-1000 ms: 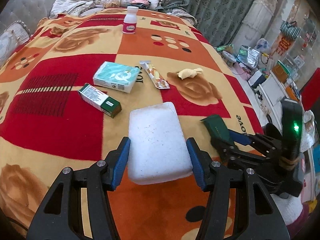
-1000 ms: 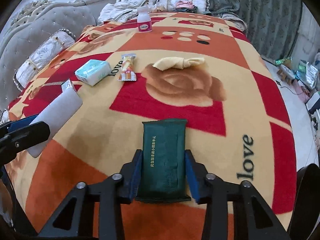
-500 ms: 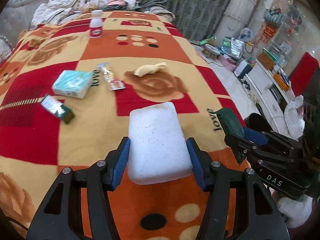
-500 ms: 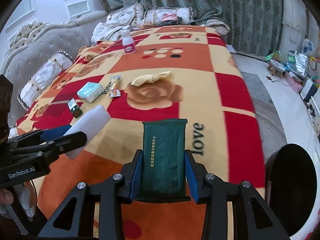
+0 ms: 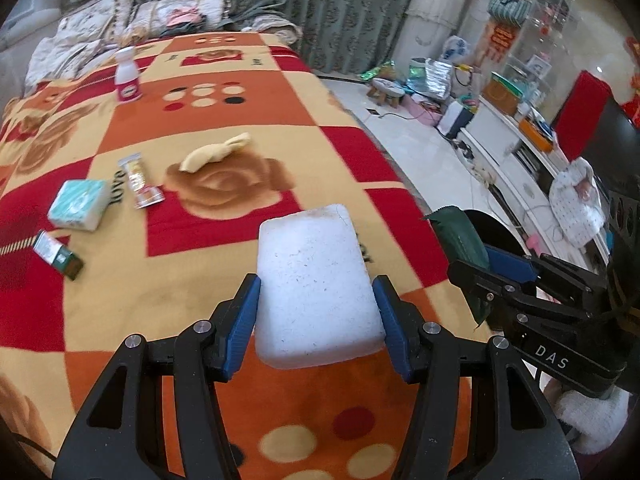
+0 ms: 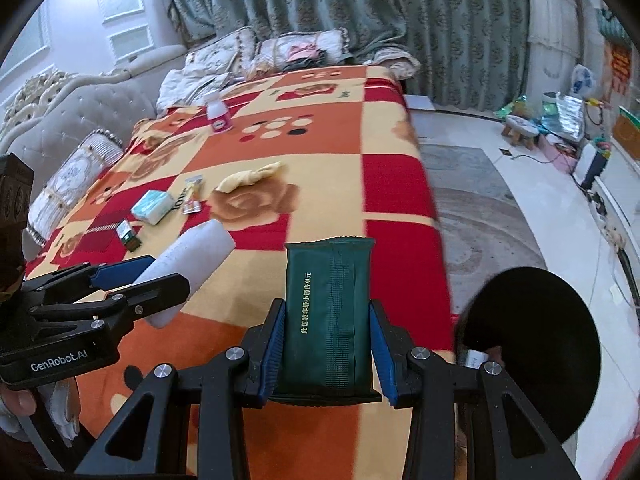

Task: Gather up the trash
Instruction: 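Carry the white sponge and green pouch over the black bin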

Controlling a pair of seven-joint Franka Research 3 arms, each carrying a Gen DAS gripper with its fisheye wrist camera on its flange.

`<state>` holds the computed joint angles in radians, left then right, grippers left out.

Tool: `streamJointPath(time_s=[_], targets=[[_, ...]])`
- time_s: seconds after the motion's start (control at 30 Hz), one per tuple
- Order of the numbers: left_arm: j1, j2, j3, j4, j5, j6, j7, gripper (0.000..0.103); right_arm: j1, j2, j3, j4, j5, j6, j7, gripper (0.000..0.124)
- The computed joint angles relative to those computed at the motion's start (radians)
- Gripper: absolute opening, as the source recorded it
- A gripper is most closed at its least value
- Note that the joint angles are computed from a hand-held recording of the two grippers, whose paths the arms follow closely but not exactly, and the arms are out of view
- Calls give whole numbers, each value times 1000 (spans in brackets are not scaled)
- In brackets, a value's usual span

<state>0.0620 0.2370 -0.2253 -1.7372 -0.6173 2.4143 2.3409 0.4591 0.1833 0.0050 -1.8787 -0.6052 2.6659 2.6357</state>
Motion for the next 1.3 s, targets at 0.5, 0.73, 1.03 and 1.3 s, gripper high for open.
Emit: streamJointPath(time_s=[0.5, 0.73, 1.03, 1.3], targets=[[-72, 3, -39, 8, 4, -20, 20, 56, -109, -167, 40, -204, -85, -12, 136, 39], [-106, 25, -57, 29, 21, -35, 14, 56, -176, -232, 68, -288, -94, -12, 178, 39], [-138, 81, -85, 84, 53, -66, -19, 56, -245, -268, 85, -361, -65, 11, 189, 39], [-151, 124, -108, 130, 64, -99, -39, 56, -283, -280, 87, -404, -35, 31, 184, 39]])
